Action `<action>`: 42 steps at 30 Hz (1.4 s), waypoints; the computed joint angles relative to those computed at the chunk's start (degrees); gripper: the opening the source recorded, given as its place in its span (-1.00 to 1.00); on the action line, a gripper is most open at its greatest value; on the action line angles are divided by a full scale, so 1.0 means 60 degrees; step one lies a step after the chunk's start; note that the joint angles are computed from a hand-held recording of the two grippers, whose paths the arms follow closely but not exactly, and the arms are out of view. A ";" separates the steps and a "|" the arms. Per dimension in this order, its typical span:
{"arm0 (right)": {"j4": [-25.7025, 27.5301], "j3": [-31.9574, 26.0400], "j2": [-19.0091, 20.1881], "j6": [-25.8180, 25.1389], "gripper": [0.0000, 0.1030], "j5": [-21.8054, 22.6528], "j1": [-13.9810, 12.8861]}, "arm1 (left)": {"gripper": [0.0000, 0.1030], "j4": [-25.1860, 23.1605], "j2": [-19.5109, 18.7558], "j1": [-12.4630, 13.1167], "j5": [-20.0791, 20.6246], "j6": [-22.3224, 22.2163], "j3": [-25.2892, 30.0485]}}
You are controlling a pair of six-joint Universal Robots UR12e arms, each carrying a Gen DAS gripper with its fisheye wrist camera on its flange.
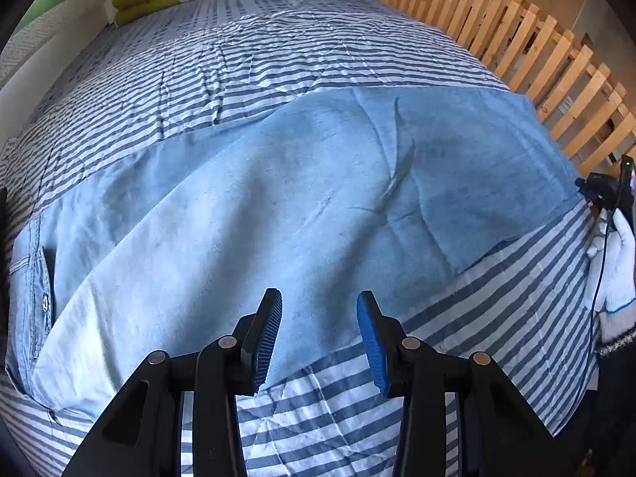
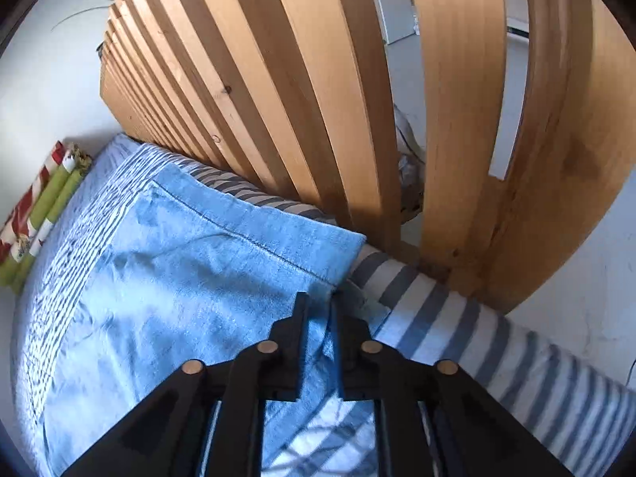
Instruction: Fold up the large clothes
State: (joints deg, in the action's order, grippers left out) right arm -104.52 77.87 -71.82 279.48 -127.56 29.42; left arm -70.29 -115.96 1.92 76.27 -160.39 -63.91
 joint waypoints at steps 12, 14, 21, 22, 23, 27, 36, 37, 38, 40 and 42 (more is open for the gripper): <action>-0.0589 0.0245 -0.0240 0.1819 -0.56 0.0192 0.0988 | -0.18 -0.0152 -0.0569 -0.1416 -0.0406 0.2175 0.0745; 0.0201 -0.0195 -0.0038 0.1909 -0.56 0.0105 0.1052 | -0.18 -0.0143 -0.1100 -0.1962 -0.0517 0.2507 0.1514; -0.0169 0.0447 -0.0505 0.2344 -0.56 0.0430 0.0738 | -0.17 -0.1238 -0.2619 -0.3164 -0.0410 0.3301 0.3774; -0.0312 0.0565 -0.0582 0.2378 -0.56 0.0420 0.0711 | -0.17 -0.1333 -0.2759 -0.3274 -0.0267 0.3408 0.3942; -0.0482 0.0685 -0.0661 0.2351 -0.56 0.0374 0.0701 | -0.17 -0.1282 -0.2884 -0.3392 -0.0038 0.3512 0.4051; -0.0361 0.0788 -0.0756 0.2505 -0.55 0.0108 0.0686 | -0.17 -0.1177 -0.3061 -0.3502 0.0048 0.3452 0.4232; -0.1664 0.1409 -0.0984 0.2335 -0.53 0.0496 0.0588 | 0.07 -0.1044 -0.2824 -0.3666 0.0220 0.4207 0.3930; -0.1564 0.1372 -0.0978 0.2355 -0.53 0.0444 0.0608 | 0.08 -0.0674 -0.2739 -0.3706 0.0434 0.4323 0.3696; -0.1544 0.1349 -0.0970 0.2330 -0.53 0.0427 0.0611 | 0.08 -0.0551 -0.2748 -0.3761 0.0673 0.4502 0.3636; -0.1656 0.1355 -0.0945 0.2250 -0.53 0.0474 0.0586 | 0.07 -0.0651 -0.2835 -0.3779 0.0712 0.4478 0.3738; -0.1698 0.1366 -0.0936 0.2227 -0.53 0.0550 0.0562 | -0.32 -0.0826 -0.2879 -0.3748 0.0480 0.4408 0.3845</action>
State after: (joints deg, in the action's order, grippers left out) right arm -114.71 86.07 -77.43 292.84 -124.26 32.80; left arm -75.25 -133.23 -20.57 79.15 -133.95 -40.85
